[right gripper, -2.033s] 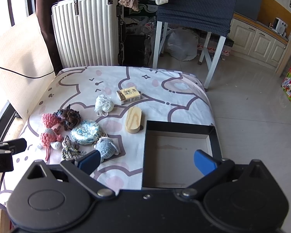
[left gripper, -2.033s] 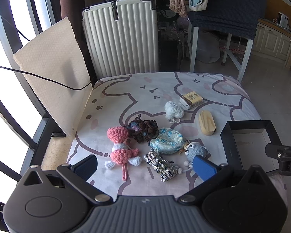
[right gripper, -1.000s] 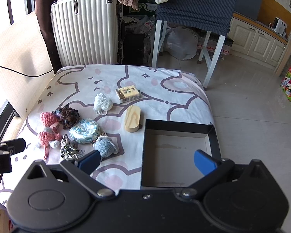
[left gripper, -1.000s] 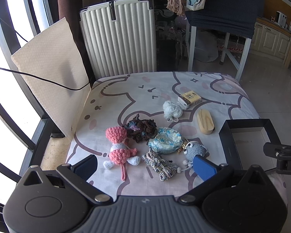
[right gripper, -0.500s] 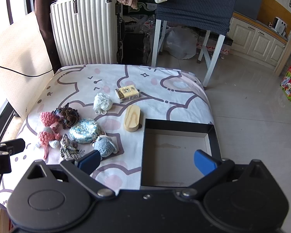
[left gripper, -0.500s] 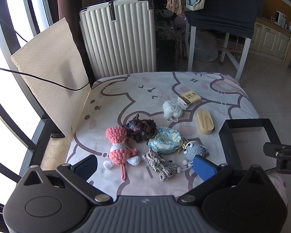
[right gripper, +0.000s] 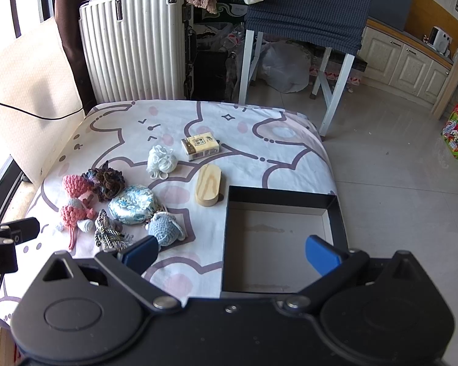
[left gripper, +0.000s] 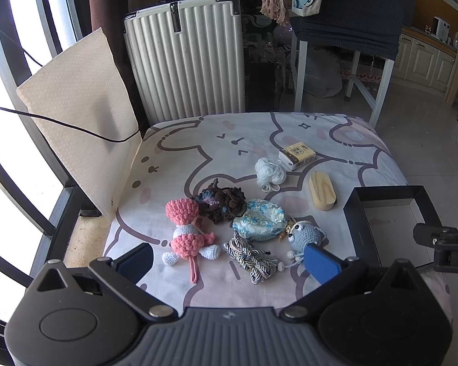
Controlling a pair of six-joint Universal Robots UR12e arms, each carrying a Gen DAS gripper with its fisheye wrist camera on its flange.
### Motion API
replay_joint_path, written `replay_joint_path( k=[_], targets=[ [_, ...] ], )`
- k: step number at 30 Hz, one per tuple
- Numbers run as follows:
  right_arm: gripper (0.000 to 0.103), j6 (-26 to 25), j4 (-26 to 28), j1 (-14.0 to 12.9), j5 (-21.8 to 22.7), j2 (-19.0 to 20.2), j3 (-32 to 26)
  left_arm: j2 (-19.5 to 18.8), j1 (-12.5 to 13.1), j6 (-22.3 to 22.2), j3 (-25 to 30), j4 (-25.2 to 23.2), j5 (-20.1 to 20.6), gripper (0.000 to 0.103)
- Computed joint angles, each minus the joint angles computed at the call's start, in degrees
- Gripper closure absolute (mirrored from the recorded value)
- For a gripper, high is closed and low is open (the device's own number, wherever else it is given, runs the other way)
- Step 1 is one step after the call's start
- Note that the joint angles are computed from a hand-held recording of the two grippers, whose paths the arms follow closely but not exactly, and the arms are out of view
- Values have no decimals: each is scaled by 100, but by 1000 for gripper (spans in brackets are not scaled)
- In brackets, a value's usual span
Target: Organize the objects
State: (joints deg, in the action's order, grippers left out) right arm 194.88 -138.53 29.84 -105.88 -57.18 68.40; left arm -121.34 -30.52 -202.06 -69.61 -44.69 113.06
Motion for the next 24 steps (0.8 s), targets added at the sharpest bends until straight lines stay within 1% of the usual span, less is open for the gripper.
replay_joint_path(
  k=[14, 20, 24],
  targets=[
    [0, 7, 8, 2, -8, 3, 2, 6, -3, 3, -13, 23, 24, 0],
    [0, 15, -4, 4, -23, 19, -26, 21, -52, 203, -36, 213, 117, 0],
    [0, 11, -51, -2, -25, 44, -78, 40, -42, 235, -55, 286, 156, 0]
  ],
)
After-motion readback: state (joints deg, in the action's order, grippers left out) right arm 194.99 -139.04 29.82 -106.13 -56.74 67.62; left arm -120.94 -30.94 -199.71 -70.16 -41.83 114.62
